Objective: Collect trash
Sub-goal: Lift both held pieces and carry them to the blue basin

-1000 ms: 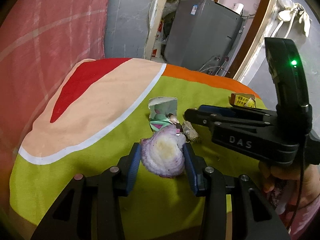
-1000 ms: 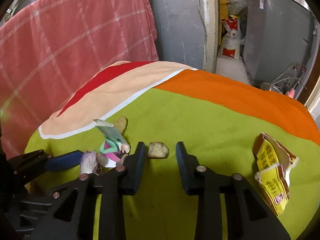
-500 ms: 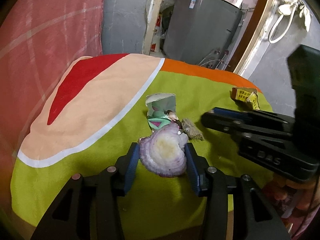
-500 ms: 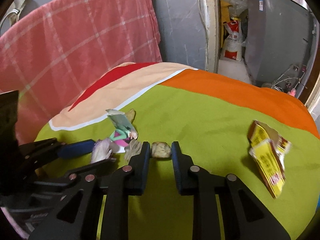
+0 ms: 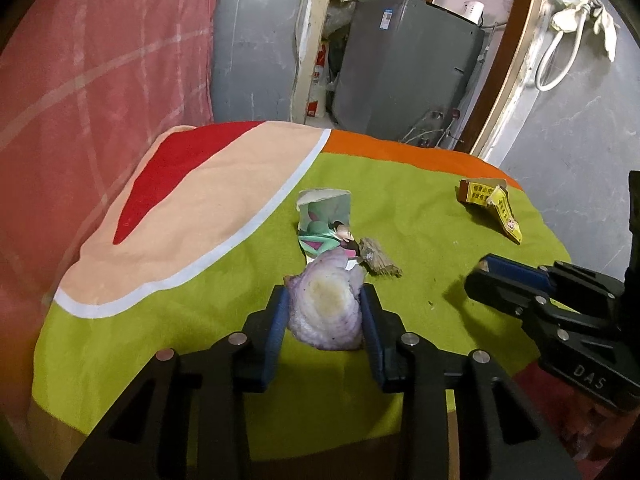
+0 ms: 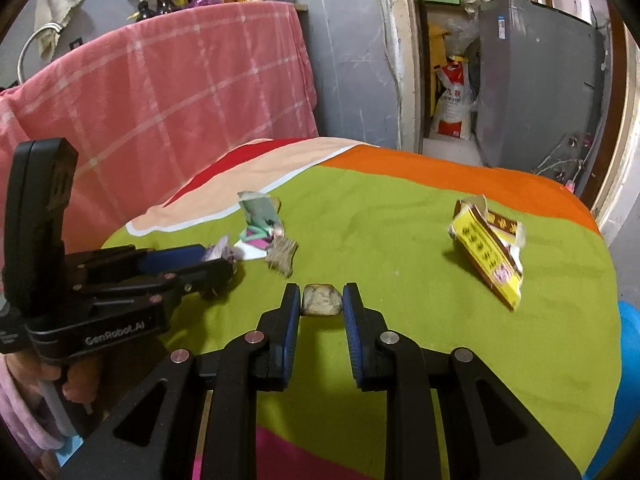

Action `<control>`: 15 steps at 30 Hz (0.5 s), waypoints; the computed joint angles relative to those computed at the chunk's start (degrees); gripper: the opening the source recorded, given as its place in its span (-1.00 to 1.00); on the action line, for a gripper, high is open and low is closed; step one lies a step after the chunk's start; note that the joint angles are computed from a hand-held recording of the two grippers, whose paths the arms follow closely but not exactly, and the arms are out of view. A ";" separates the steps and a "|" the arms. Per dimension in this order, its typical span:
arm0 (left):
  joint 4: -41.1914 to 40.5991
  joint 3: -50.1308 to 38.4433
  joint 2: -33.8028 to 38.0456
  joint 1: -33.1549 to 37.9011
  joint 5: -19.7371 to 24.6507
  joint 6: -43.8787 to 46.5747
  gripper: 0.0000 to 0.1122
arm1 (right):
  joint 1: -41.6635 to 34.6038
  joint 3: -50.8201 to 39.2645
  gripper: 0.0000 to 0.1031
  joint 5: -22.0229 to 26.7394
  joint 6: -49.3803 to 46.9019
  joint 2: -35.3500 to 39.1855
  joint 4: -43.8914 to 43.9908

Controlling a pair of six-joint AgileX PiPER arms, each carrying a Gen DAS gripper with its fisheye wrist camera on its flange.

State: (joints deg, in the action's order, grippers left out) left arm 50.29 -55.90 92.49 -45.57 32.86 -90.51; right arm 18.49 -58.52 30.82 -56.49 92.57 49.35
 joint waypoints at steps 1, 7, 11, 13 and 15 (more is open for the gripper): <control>0.44 0.10 -0.19 -0.31 0.31 -0.67 -0.45 | -0.12 0.58 -0.62 -0.30 -0.50 -0.35 0.43; 9.47 3.91 -3.46 -3.58 0.65 -12.93 -0.45 | -1.62 4.51 -0.62 -1.54 -7.01 -3.55 6.78; 16.00 5.56 -5.05 -6.30 2.25 -20.22 -0.45 | -2.65 9.65 -0.62 -4.00 -17.77 -7.65 17.23; 18.75 5.26 -5.21 -8.27 4.28 -22.92 -0.45 | -3.14 12.11 -0.62 -5.21 -23.37 -9.92 22.92; 21.65 4.83 -5.33 -10.26 6.24 -25.62 -0.45 | -3.71 14.25 -0.62 -6.21 -28.58 -12.36 28.19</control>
